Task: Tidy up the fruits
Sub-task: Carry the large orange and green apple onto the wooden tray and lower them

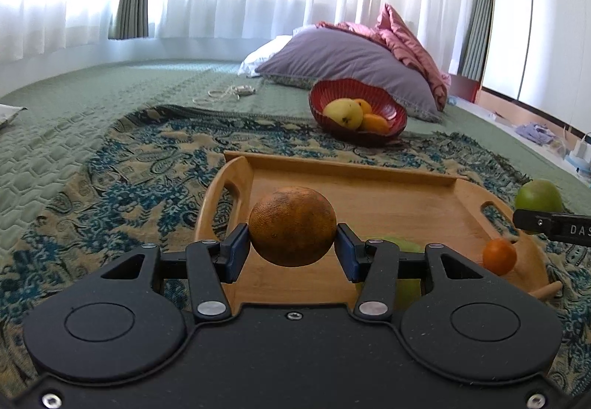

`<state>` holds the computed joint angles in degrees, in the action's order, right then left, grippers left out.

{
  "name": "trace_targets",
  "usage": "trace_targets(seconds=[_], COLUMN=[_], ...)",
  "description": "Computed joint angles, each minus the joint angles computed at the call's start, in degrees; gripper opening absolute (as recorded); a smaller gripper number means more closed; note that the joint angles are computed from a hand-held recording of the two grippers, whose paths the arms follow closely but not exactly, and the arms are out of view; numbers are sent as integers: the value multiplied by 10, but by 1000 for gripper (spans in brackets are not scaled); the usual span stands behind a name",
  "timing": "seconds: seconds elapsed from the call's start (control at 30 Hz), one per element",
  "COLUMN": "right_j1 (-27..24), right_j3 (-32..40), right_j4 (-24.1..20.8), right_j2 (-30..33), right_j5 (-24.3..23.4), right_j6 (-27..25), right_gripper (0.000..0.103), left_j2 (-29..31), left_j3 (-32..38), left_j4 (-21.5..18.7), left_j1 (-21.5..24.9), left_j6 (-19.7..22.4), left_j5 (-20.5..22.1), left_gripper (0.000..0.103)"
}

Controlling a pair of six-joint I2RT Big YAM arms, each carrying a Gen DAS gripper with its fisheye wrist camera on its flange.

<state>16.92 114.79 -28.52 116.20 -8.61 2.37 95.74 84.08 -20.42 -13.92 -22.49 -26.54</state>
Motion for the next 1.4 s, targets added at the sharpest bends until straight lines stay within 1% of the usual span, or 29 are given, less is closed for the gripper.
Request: trace_targets(seconds=[0.13,0.27,0.33,0.37,0.5,0.63,0.8,1.03,1.23,1.4], right_j1=[2,8,10,11,16,18,14,14,12,12], right_j3=[86,163,201,220,274,282,283,261,256,259], right_j4=[-68,-118,-138,-149,-177,-184,-187,-176,-176,-179], right_j2=[51,96,117,128,157,160,160,148,145,146], right_j5=[-10,-6,-5,-3,10,13,4,3,-3,-5], right_j6=[11,5,1,0,-13,-29,-16,-32,-25,-27], right_gripper=[59,58,56,53,52,52,52,52,52,52], left_j2=[27,49,62,68,86,90,94,95,97,98], left_j3=[35,64,85,94,117,121,127,127,128,130], left_j4=[-24,-36,-54,-61,-84,-95,-106,-110,-111,-113], left_j1=[14,28,35,37,40,45,47,48,44,44], left_j6=[-3,4,0,0,8,2,1,-1,6,0], left_j5=[24,46,58,60,56,65,62,62,55,59], left_gripper=[48,48,48,48,48,48,48,48,48,48])
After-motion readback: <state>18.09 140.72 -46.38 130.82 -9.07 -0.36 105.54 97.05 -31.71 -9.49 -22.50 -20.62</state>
